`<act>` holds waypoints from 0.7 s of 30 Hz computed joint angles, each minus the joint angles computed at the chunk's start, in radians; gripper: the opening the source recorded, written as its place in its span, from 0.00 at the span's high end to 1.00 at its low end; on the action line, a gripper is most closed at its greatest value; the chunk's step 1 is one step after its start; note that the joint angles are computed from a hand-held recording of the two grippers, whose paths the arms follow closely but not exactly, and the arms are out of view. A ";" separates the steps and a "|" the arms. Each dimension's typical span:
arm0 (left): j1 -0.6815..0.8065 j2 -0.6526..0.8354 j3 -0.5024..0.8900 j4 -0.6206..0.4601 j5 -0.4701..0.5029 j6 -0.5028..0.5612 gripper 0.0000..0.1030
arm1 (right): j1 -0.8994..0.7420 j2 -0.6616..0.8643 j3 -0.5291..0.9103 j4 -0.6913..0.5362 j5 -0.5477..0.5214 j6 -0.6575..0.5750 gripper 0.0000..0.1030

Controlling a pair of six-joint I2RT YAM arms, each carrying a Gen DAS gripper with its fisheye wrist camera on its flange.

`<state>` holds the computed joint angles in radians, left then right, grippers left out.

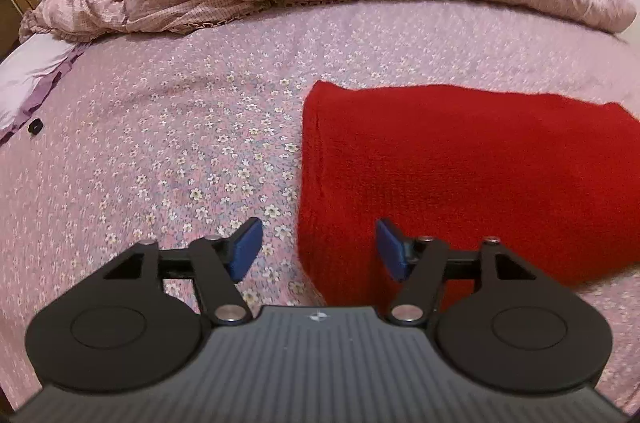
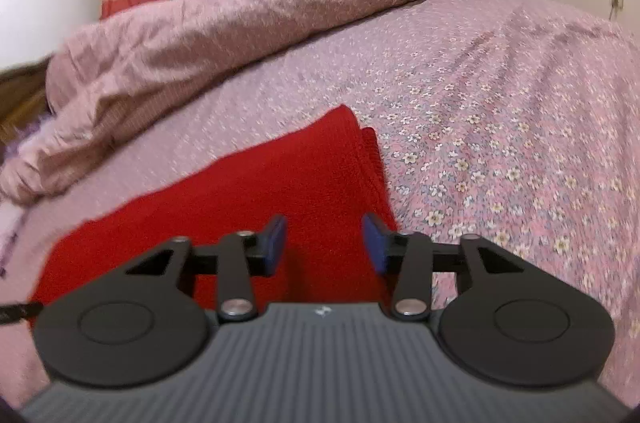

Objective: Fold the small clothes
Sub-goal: 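Open both grippers and withdraw from the folded cardigan, then grasp the end of the folded red cardigan with the right gripper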

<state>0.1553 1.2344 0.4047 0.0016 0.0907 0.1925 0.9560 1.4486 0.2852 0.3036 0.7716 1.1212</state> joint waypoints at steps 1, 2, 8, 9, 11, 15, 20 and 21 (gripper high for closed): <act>-0.003 -0.025 -0.007 -0.015 0.001 -0.005 0.30 | 0.020 -0.022 -0.005 -0.019 0.015 0.026 0.49; -0.006 -0.051 -0.014 -0.031 0.003 -0.009 0.30 | 0.045 -0.042 -0.004 -0.054 0.036 0.057 0.46; -0.014 -0.137 -0.048 -0.093 0.020 -0.040 0.21 | 0.212 -0.081 0.056 -0.393 0.167 0.409 0.43; -0.013 -0.143 -0.056 -0.095 0.021 -0.048 0.21 | 0.231 -0.079 0.058 -0.422 0.171 0.464 0.43; -0.005 -0.141 -0.064 -0.101 0.030 -0.062 0.20 | 0.263 -0.066 0.053 -0.445 0.166 0.565 0.41; 0.012 -0.105 -0.066 -0.093 0.027 -0.081 0.19 | 0.254 -0.017 0.027 -0.346 0.109 0.605 0.40; 0.035 -0.035 -0.050 -0.072 0.030 -0.093 0.18 | 0.204 0.076 0.016 -0.164 0.052 0.627 0.40; 0.044 -0.016 -0.043 -0.067 0.042 -0.092 0.18 | 0.187 0.095 0.007 -0.106 0.038 0.623 0.40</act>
<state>0.1993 1.2180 0.3613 -0.0657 0.1323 0.1007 1.1425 1.5433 0.2925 0.1972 0.8100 1.7444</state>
